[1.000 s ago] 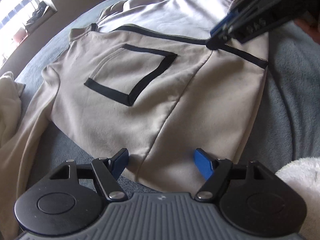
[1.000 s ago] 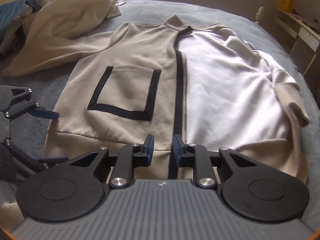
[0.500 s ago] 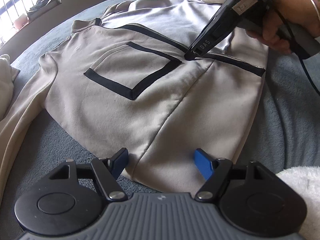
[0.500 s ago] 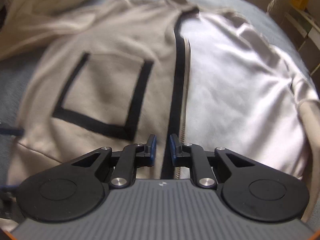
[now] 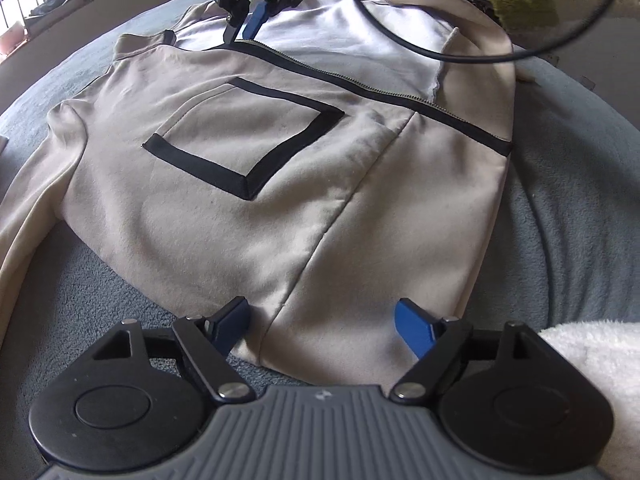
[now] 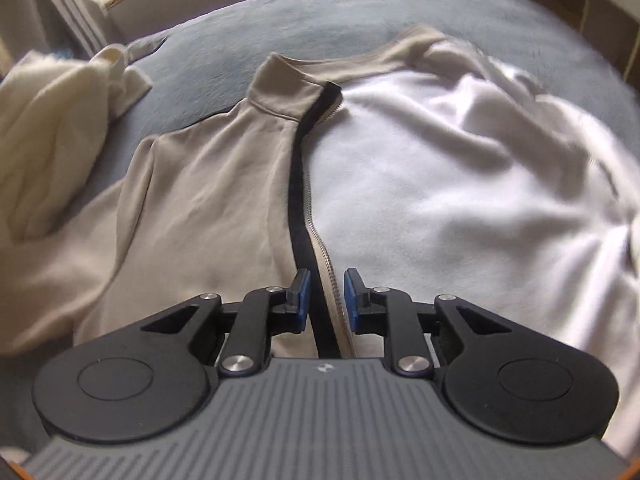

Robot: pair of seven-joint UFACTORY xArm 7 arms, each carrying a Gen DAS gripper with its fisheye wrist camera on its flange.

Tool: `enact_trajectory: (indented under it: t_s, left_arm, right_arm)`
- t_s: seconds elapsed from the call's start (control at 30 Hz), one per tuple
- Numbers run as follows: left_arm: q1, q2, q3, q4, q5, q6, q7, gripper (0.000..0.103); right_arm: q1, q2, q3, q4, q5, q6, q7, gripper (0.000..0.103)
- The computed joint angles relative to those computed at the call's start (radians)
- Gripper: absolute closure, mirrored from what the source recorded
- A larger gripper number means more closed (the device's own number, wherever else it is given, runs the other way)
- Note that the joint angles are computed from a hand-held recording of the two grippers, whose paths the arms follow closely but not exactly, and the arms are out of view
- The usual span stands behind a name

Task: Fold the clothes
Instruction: 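Move the right tool along the zipper toward the collar and grasp it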

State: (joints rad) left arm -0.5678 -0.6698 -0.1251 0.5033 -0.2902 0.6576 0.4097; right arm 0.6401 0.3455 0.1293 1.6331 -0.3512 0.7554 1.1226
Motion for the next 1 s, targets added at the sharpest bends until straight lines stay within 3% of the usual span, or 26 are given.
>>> enact_trajectory:
  t_s: [0.1, 0.27, 0.4, 0.5, 0.57, 0.63, 0.73, 0.83, 1.0]
  left_arm:
    - [0.013, -0.004, 0.041, 0.047, -0.012, 0.084, 0.013, 0.025]
    - [0.114, 0.028, 0.046, 0.17, 0.056, 0.223, 0.023, 0.025]
    - [0.213, 0.137, 0.015, 0.277, 0.148, 0.174, 0.008, 0.025]
    - [0.283, 0.295, -0.038, 0.397, 0.245, 0.092, -0.085, 0.028]
    - [0.298, 0.404, -0.066, 0.478, 0.296, 0.008, -0.157, 0.031]
    - [0.302, 0.517, -0.093, 0.567, 0.375, -0.07, -0.245, 0.031]
    - [0.273, 0.711, -0.11, 0.733, 0.587, -0.144, -0.434, 0.031]
    - [0.198, 0.877, -0.061, 0.9, 0.735, -0.156, -0.587, 0.031]
    - [0.099, 1.031, 0.016, 1.053, 0.768, -0.143, -0.638, 0.03]
  right_arm:
    - [-0.059, -0.025, 0.021, -0.069, 0.135, -0.093, 0.02, 0.085]
    - [-0.105, -0.048, 0.046, -0.133, 0.275, -0.158, 0.013, 0.082]
    - [-0.155, -0.052, 0.075, -0.19, 0.424, -0.253, -0.026, 0.082]
    - [-0.174, -0.044, 0.093, -0.2, 0.496, -0.297, -0.08, 0.082]
    - [-0.159, -0.028, 0.08, -0.172, 0.471, -0.276, -0.091, 0.087]
    - [-0.132, -0.018, 0.058, -0.146, 0.414, -0.251, -0.087, 0.099]
    - [-0.052, -0.01, -0.001, -0.103, 0.239, -0.194, -0.012, 0.1]
    - [0.028, 0.015, -0.044, -0.036, 0.036, -0.102, 0.059, 0.1]
    - [0.126, 0.094, -0.075, 0.096, -0.2, 0.092, 0.115, 0.1]
